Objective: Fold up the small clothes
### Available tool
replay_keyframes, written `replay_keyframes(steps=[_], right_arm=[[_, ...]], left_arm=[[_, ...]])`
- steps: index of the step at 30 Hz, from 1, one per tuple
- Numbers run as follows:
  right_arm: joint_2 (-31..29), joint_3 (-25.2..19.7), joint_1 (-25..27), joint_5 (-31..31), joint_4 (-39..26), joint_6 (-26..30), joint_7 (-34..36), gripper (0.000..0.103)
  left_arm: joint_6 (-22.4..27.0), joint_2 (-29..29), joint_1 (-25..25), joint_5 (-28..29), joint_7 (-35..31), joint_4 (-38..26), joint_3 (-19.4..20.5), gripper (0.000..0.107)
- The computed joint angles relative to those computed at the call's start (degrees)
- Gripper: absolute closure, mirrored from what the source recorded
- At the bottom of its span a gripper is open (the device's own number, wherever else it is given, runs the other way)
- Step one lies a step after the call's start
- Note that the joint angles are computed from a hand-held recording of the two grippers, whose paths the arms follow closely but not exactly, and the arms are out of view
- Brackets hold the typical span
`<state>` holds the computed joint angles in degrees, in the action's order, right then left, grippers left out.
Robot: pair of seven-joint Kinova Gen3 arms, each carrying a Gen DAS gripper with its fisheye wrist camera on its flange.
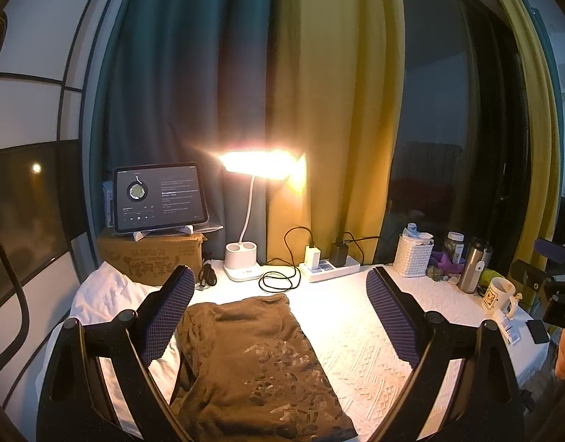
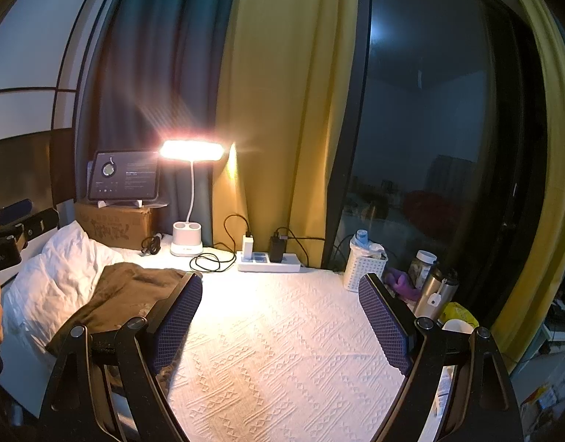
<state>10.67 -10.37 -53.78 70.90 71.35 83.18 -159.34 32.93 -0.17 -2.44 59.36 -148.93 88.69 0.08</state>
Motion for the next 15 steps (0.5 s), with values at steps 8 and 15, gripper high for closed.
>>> replay_keyframes(steps=[8,15], right_arm=[[0.01,0.01,0.08,0.06,0.27,-0.20,-0.32,0.015],[0.02,-0.01,0.19,-0.05,0.48,-0.34,-0.43,0.015]], left_arm=[[0.88,0.28,-0.29,1.10,-1.62,-0.37,-0.05,0.014],[1.50,0.47,-0.51,1.45,-1.74,-0.66,0.09,0.014]])
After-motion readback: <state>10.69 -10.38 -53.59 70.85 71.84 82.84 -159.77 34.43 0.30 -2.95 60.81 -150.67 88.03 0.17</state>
